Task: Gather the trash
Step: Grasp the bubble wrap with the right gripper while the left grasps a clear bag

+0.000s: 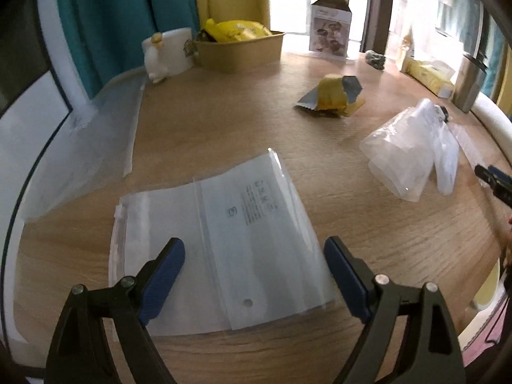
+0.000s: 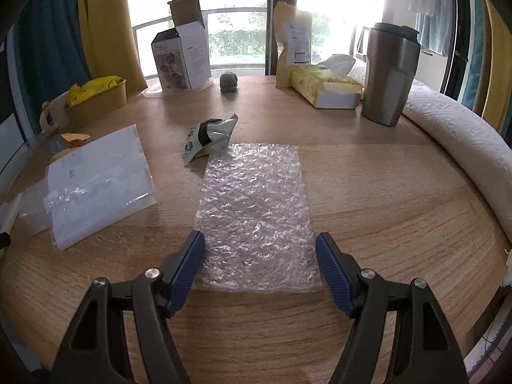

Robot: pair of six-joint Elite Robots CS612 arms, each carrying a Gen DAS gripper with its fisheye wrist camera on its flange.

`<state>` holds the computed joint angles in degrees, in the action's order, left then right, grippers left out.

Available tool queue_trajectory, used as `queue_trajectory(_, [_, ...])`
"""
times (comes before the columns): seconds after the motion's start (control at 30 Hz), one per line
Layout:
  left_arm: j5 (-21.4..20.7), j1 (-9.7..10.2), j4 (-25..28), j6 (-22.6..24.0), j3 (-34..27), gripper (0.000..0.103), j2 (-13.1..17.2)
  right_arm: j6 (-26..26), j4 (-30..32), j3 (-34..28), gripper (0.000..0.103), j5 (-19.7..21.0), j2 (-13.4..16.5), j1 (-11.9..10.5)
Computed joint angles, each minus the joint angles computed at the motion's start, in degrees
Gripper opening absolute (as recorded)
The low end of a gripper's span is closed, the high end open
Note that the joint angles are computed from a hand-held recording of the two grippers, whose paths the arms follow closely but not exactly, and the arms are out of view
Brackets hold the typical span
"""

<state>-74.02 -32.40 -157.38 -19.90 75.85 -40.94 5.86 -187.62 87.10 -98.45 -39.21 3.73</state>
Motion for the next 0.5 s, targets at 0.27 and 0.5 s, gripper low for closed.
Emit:
queue_trajectory(0.27, [-4.0,-0.33,-4.8,4.9,1.5,0.014,-0.4,-2.7,0.1,0.7,0.013,1.0,-0.6,0.7])
queue_trajectory(0.5, [-6.0,-0.51,-8.7,4.4,4.2,0.001,-1.6,-2.2,-3.4,3.7,0.011,-1.3,-2.0,1.4])
